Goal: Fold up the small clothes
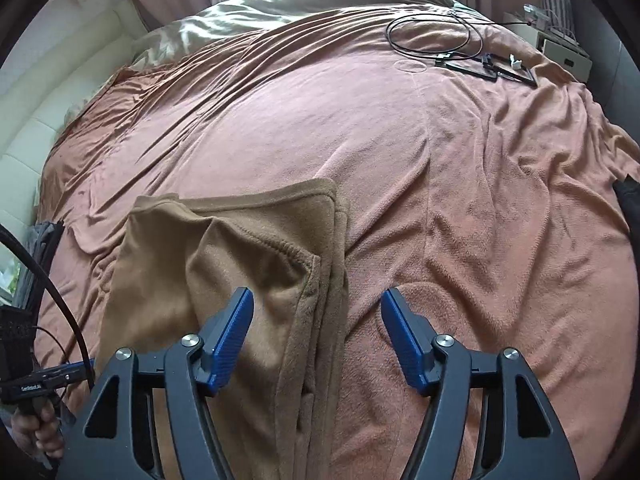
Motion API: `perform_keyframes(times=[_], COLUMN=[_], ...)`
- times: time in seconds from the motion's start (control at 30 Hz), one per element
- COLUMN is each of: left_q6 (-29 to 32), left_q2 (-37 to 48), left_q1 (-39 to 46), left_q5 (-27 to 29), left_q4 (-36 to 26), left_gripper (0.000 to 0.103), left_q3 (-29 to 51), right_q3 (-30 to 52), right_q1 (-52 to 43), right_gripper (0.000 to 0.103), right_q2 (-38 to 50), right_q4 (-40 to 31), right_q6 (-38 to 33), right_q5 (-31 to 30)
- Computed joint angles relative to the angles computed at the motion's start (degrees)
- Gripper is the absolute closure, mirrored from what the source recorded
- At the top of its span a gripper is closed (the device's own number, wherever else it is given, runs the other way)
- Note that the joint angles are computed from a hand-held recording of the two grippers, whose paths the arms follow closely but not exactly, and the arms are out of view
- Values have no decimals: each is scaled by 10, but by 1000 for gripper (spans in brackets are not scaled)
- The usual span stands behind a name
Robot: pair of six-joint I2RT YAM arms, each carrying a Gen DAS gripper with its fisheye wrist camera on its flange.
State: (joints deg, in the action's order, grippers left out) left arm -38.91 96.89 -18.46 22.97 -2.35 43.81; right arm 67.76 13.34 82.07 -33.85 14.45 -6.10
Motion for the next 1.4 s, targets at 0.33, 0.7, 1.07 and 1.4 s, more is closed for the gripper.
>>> perform_keyframes(times=[0.33, 0.7, 1.07, 1.4], left_q6=[-6, -10, -9, -8], left_q2=[-15, -18, -7, 2], left_q1=[-17, -18, -16, -19], left_q5=[0, -9, -10, -13], left_q4=[19, 14, 7, 1], left_gripper=[65, 65, 65, 65], left_q3=[-24, -29, -17, -6], right_q3=[-36, 45, 24, 64], right_q1=[33, 4, -58, -48], right_gripper=[37, 37, 67, 72], right_q2=[-19, 67, 21, 82], right_q4=[-36, -38, 3, -18], right_q6=[-26, -26, -21, -16], right_q5=[-23, -1, -73, -79])
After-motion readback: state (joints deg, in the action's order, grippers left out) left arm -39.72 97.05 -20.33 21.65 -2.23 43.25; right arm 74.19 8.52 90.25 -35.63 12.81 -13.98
